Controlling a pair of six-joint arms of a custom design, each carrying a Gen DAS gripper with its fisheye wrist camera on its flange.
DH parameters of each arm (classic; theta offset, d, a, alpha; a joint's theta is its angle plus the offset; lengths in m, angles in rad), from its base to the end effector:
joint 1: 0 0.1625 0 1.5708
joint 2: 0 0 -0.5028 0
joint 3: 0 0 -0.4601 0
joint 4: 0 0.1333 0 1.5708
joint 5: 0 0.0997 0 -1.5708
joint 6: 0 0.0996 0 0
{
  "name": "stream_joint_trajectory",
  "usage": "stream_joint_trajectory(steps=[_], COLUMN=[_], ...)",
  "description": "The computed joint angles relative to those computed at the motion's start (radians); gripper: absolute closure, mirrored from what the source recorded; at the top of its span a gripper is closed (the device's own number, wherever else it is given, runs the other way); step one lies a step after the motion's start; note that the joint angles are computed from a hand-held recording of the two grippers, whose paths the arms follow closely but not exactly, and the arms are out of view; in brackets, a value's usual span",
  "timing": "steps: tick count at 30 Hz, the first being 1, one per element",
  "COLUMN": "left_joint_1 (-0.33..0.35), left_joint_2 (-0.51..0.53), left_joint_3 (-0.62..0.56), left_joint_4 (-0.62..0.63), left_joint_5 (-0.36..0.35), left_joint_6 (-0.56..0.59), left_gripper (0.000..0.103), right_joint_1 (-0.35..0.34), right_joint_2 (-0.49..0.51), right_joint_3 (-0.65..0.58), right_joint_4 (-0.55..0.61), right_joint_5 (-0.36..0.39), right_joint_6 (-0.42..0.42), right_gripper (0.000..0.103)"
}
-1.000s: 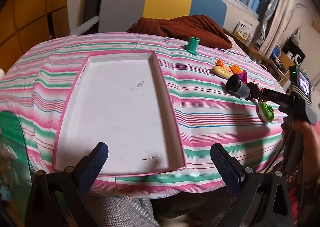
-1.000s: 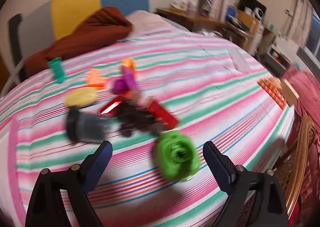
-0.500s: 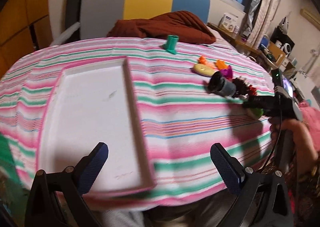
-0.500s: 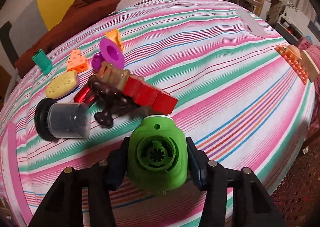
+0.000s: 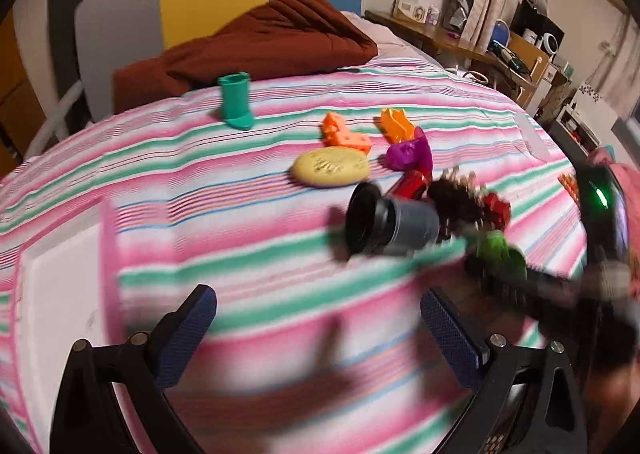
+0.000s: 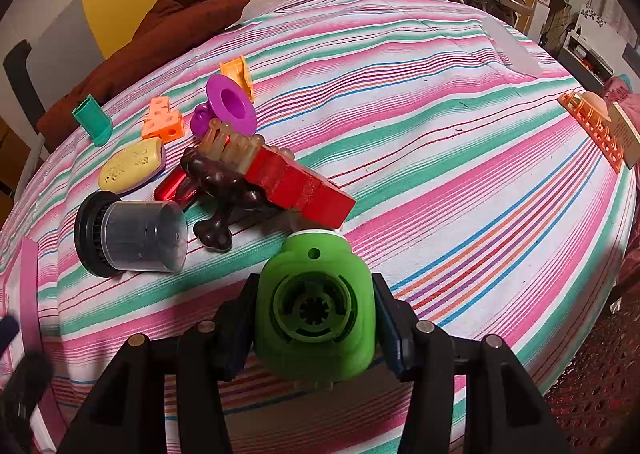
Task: Organize rigid objects
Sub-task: 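Grasp the black-lidded clear cup with the left tool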
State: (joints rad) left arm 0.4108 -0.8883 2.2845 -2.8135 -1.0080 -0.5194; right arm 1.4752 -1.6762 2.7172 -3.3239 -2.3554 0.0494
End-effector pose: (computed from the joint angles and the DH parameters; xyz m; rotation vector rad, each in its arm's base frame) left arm -0.3681 -0.3637 0.0011 0.8808 2.4702 -0.4296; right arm 0.0339 -0.3058 0.2773 -0.5030 -2.1960 0.8066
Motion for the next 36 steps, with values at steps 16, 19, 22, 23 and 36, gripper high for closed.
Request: stream_joint_trajectory(steps=[16, 19, 22, 23, 36], left_joint_1=[0.151, 0.174, 0.207, 0.214, 0.122], left_joint_2=[0.065, 0.041, 0.008, 0.003, 0.015], left_joint_3=[-0.078, -0.063, -0.047, -0.039, 0.036], left_joint_4=[-0.132, -0.142, -0.11, -0.112, -0.265], left_joint_5=[-0.008, 0.029, 0.019, 0.014, 0.076], left_joint_6=[-0.088, -0.14, -0.19, -0.199, -0.019], left_gripper=[0.03, 0.031, 0.034, 0.034, 0.017], right_joint_1=[-0.012, -0.012, -0.012, -0.011, -0.009], right_joint_2=[-0.012, -0.011, -0.01, -0.008, -0.003], right_joint_3=[-0.002, -0.002, -0.002, -0.002, 0.0], right_joint_4=[0.009, 0.007, 0.006, 0.005, -0.005], right_joint_5=[0.02, 0.019, 0.019, 0.017, 0.005], right_joint_6=[0.003, 0.002, 0.001, 0.002, -0.013], right_gripper=[0.05, 0.05, 0.05, 0.05, 0.05])
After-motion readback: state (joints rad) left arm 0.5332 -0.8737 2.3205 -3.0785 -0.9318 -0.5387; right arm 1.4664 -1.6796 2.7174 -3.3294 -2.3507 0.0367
